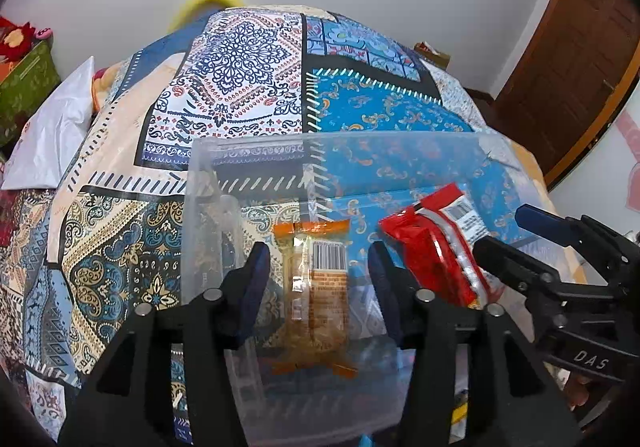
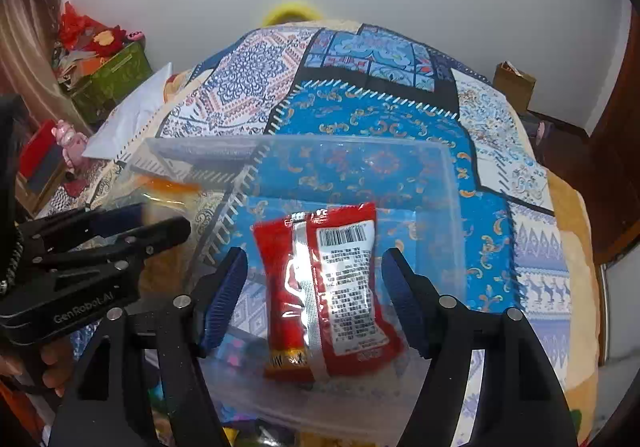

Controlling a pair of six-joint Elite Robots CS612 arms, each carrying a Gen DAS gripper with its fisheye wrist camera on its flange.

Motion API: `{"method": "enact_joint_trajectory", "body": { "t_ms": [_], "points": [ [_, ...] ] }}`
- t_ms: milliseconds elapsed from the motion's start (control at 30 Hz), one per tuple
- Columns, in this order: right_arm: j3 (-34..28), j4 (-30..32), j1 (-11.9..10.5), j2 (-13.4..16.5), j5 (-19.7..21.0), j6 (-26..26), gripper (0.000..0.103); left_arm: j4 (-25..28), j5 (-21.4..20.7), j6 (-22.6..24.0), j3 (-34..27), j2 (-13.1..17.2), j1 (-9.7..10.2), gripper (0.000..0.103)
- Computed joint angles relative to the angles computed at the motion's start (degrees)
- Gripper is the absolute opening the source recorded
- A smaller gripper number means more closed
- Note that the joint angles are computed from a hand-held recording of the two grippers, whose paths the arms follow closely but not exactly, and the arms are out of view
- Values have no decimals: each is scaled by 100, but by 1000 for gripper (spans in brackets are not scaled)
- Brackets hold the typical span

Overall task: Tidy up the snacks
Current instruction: 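Lift both packets into the clear plastic box and open both grippers, then withdraw both grippers from the box toward the snack pile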

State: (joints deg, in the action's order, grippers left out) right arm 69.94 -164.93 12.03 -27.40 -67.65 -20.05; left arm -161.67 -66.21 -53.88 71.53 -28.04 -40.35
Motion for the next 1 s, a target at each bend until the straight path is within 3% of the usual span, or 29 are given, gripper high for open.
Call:
{"method": "enact_joint_trajectory", "body": {
  "t_ms": [267,600,800,1000],
  "points": [
    [517,-601,-86,-353,155,31,67,-408,468,-50,518,-407,-179,52],
    [1444,-1879,-321,-873,457,319,74,-620,1309,-165,1354,-995,-598,64],
    [1862,-2251,-444,-1030,518,413,75,-610,1365,-414,1770,-1170,-764,64],
    [2176,-2302,-507,-1072,305,337,75,-480,1112,-719,1995,-1185,-844,64]
  ]
}}
